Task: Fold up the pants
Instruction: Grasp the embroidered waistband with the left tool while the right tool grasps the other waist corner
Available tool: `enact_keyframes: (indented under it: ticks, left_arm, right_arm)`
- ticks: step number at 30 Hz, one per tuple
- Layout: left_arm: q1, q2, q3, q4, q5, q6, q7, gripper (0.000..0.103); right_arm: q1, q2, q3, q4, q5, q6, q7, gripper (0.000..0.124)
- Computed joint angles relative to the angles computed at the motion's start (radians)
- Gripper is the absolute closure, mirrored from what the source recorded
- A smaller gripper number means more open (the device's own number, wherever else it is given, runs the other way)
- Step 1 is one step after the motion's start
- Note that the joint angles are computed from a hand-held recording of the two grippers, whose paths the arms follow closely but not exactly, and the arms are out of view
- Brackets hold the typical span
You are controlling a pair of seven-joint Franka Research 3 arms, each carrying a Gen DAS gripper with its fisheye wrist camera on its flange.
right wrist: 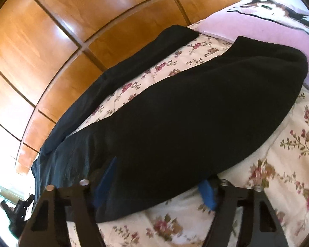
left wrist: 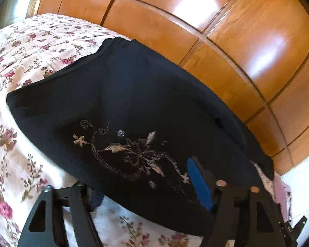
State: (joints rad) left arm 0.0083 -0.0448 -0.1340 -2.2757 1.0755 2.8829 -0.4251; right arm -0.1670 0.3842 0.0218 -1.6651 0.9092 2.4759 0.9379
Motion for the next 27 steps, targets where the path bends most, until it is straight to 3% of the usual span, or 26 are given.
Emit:
enact_keyframes:
  ticks: [2, 4, 5, 8, 10, 17, 21, 27]
  left_arm:
    - [0.01, 0.007, -0.007, 0.003, -0.056, -0.003, 0.078, 0.051]
    - [-0.001, -0.048, 0.005, -0.06, -0.078, -0.024, 0.077, 0.062]
    - [0.004, -0.049, 0.004, -0.061, -0.106, -0.031, 0.1, 0.074]
    - [0.026, -0.062, -0.004, -0.078, -0.098, -0.02, 0.077, 0.086]
    - [0.04, -0.076, -0.013, -0.09, -0.068, -0.01, 0.039, 0.09]
    - [0.046, -0.184, -0.07, -0.116, 0.047, -0.115, -0.025, 0.094]
    - [0.039, -0.255, -0.081, -0.168, 0.01, -0.132, -0.035, 0.094]
    - [0.028, -0.37, -0.121, -0.268, -0.071, -0.155, -0.018, 0.094]
  right_arm:
    - [0.0, 0.013, -0.002, 0.015, -0.004, 0.007, 0.006, 0.073]
    - [0.007, 0.027, -0.011, 0.03, -0.036, 0.017, 0.03, 0.096]
    - [0.006, 0.03, -0.011, 0.033, -0.045, 0.021, 0.036, 0.099]
    - [-0.009, 0.027, 0.0, 0.027, -0.027, 0.028, 0.022, 0.106]
    - [-0.005, 0.017, 0.001, 0.014, -0.032, 0.045, 0.016, 0.109]
    - [0.003, -0.067, 0.021, -0.066, 0.032, 0.161, -0.171, 0.112]
    - [0.013, -0.116, 0.012, -0.109, 0.066, 0.177, -0.251, 0.112]
    - [0.02, -0.16, -0.024, -0.161, 0.077, 0.143, -0.266, 0.112]
